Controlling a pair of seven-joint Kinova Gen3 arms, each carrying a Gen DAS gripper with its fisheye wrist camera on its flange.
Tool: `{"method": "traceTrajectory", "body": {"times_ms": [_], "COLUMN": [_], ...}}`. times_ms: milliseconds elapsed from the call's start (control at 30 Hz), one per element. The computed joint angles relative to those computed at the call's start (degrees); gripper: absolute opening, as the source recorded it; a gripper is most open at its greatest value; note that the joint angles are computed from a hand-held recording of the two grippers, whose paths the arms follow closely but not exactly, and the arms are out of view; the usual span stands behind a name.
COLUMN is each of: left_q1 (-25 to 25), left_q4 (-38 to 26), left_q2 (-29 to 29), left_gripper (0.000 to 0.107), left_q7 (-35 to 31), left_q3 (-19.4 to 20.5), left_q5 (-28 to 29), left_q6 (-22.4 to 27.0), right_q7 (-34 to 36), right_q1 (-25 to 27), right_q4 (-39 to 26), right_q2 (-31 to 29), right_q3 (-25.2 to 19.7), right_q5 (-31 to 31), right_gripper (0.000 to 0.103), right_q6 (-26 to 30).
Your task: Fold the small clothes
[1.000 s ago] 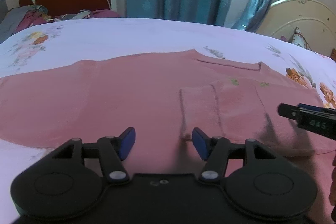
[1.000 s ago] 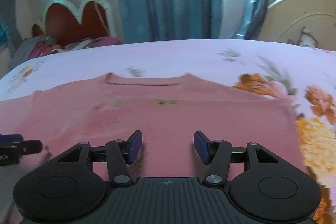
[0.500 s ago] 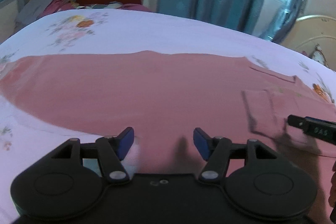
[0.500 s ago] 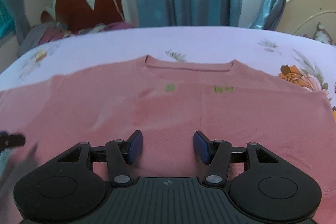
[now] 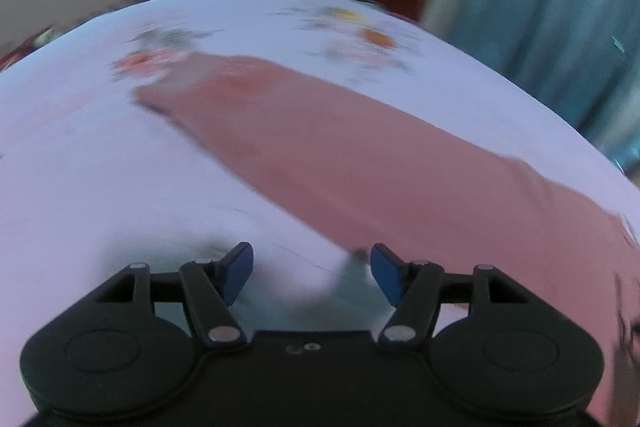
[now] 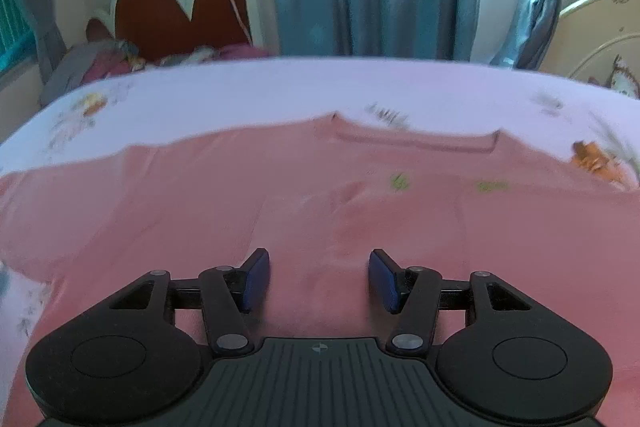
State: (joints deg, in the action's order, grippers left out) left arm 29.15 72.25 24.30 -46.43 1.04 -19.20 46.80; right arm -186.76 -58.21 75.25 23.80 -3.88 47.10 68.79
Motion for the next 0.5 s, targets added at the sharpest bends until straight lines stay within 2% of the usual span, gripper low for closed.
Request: {"method": "traceTrajectory", "body": {"times_ms": [167, 300, 367, 467, 500], "left_q1": [-4.38, -8.04, -8.82, -8.77, -8.75], "left_q4": [-0.1, -1.38, -2.54, -2.89, -2.8], "left_q2": [0.92, 3.11, 4.52, 5.69, 5.85], "left_gripper": [0.063, 0.059, 0.05, 0.027, 0.016], "left_q7": [1.37, -0.62, -1.33, -1.02, -0.65], "left_q3": [-1.06, -0.29, -0.67, -2.3, -2.74], "left_q5": [2.59, 6.26, 7.2, 7.52, 7.64], "left_q6": [-3.28, -7.83, -9.37, -11.72, -12.16], "right_q7": [-1.56, -1.47, -1.44, -2.58, -1.95], "right_q1": [-1.21, -2.37, -2.29, -1.28, -0.56], "right_q4": [-1.25, -3.0, -3.72, -3.12, -2.88], "right_q2": [0.81, 1.84, 2.38, 2.42, 2.55], "right_q3": [0.71, 1.29, 1.46, 1.14, 0.71], "right_q5": [0.86, 2.81, 2.34, 0.32, -0.8], "right_gripper": [0.055, 0.055, 0.055, 0.055, 0.055], "right_q6": [1.34, 5.36, 7.14, 7.29, 6.58]}}
